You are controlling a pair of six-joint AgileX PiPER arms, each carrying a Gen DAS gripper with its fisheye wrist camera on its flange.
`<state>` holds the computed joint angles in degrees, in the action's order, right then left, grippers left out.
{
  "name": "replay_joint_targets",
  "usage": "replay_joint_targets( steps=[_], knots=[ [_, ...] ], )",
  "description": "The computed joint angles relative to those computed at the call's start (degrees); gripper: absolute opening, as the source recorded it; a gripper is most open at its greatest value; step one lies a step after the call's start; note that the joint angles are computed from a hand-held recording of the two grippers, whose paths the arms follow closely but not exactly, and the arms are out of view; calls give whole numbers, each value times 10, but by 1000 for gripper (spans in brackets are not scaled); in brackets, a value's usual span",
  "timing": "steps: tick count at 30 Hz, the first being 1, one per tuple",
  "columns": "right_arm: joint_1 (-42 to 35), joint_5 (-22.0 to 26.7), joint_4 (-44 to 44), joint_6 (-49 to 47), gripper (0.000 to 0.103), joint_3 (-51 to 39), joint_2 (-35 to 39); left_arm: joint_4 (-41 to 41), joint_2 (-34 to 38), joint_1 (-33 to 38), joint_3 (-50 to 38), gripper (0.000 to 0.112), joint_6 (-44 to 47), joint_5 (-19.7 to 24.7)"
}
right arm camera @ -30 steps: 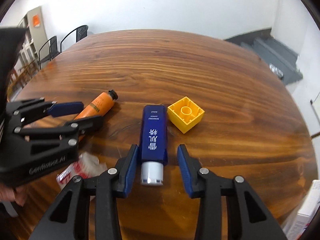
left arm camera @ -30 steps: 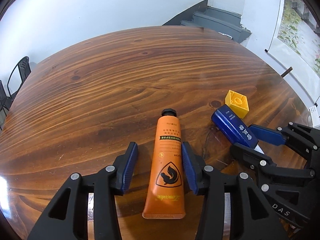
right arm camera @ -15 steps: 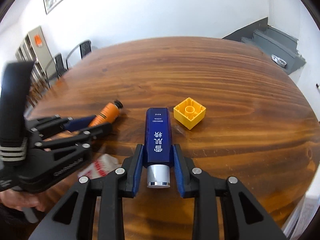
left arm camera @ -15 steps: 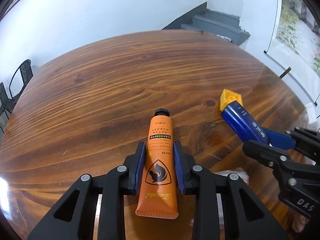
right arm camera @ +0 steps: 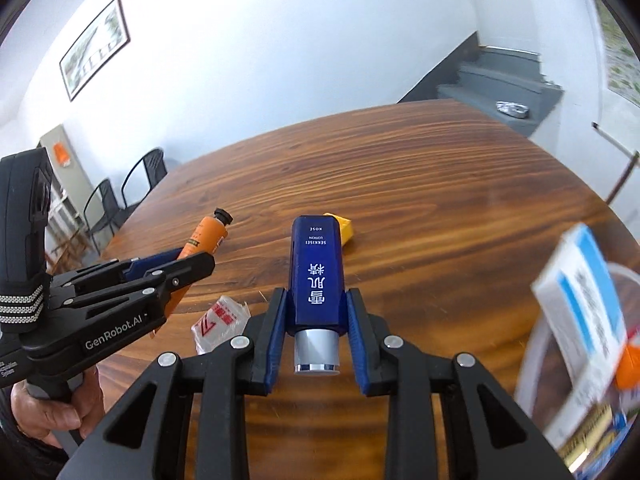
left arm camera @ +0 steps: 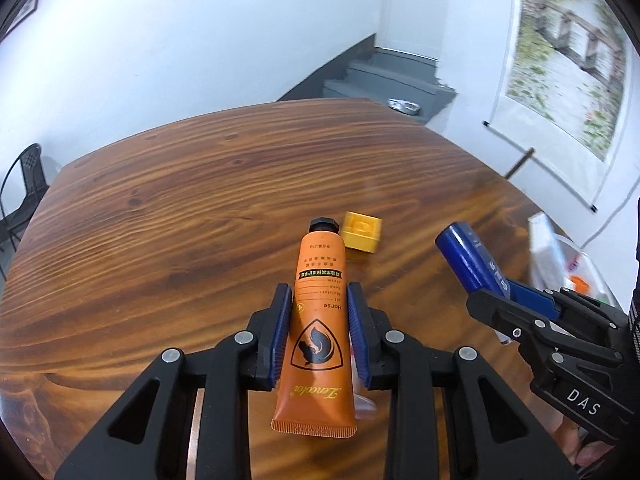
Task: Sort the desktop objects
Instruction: 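Lower the blue bottle and orange tube into the clear bowl and open both grippers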
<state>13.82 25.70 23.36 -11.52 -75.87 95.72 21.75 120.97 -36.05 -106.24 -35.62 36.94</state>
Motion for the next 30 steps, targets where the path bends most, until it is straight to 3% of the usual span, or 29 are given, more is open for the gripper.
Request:
replay_joint_targets(
  steps=[4, 9, 19, 22, 30],
  knots=[
    [-9, -60, -5, 23, 32, 94, -70, -5, -3, -25, 7, 30, 5, -1],
    [-48, -79, 58, -20, 32, 168, -135, -7, 9, -57, -9, 30, 10, 7],
    [-182, -64, 126, -94, 32, 249, -222, -37, 43, -101, -75, 30, 26, 30],
    [-234, -46, 175, -149, 32, 257, -229, -49, 60, -113, -106, 30, 34, 39],
    [-304, -37, 179, -177, 32, 246, -210, -65, 120, -149, -228, 30, 47, 90]
  ],
)
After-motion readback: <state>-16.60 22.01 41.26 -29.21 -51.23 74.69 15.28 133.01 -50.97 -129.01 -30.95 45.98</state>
